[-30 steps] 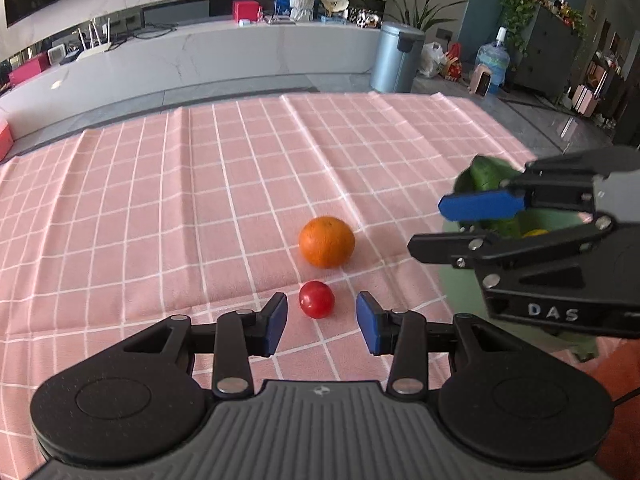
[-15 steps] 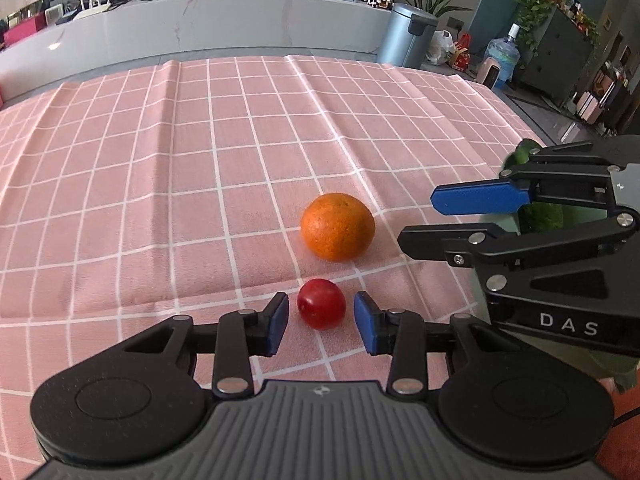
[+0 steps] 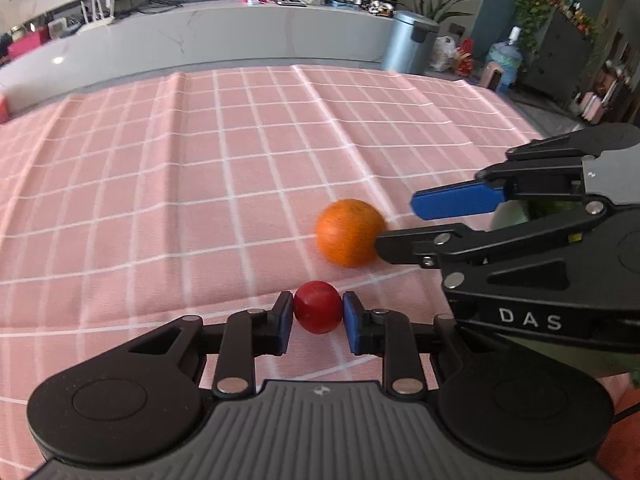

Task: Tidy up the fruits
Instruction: 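Grasp the red cherry tomato with the left tool while the right tool grasps the orange, then carry the tomato with the left tool into the colander while the right tool carries the orange there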

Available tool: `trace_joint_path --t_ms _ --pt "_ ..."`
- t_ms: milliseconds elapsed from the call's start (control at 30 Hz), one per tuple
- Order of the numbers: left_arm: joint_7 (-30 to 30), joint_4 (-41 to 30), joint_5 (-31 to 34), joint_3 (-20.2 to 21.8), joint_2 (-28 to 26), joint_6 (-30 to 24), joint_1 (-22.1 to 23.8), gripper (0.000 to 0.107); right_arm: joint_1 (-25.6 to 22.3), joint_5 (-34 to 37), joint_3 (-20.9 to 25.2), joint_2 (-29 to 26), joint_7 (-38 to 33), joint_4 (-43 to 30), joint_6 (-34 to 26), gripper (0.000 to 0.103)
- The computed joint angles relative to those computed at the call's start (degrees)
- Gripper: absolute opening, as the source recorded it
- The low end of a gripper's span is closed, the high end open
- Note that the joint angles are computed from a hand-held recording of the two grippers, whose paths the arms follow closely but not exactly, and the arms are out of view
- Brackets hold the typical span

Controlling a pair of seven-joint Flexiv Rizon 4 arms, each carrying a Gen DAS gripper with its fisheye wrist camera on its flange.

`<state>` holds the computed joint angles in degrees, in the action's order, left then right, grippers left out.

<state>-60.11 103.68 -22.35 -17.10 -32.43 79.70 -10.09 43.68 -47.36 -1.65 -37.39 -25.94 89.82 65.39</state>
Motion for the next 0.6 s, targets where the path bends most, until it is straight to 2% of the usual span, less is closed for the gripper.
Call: trace_joint_path --t_ms 67,167,333,600 --pt "-1.7 -0.2 1.5 2.8 0.3 0.8 -1.6 0.029 -0.1 0.8 0.4 -0.6 -0.3 -1.0 -0.6 0.033" --pt "-4.5 -0.3 1.3 3.7 0.4 1.3 -1.4 0.029 -0.2 2.7 1.0 -1.9 -1.5 -3.5 -2.7 0.041" --pt "-11.5 -1.7 2.8 7.9 0.1 2.2 -2.8 0.029 -0.1 6.4 2.1 -4.3 -4.3 -7.6 -5.7 0.046" --pt "-14.6 -2.7 4.1 7.1 -0.5 0.8 -1.2 0.029 1.0 10.0 2.0 -7.1 -6.6 -13.2 -11.9 0.05"
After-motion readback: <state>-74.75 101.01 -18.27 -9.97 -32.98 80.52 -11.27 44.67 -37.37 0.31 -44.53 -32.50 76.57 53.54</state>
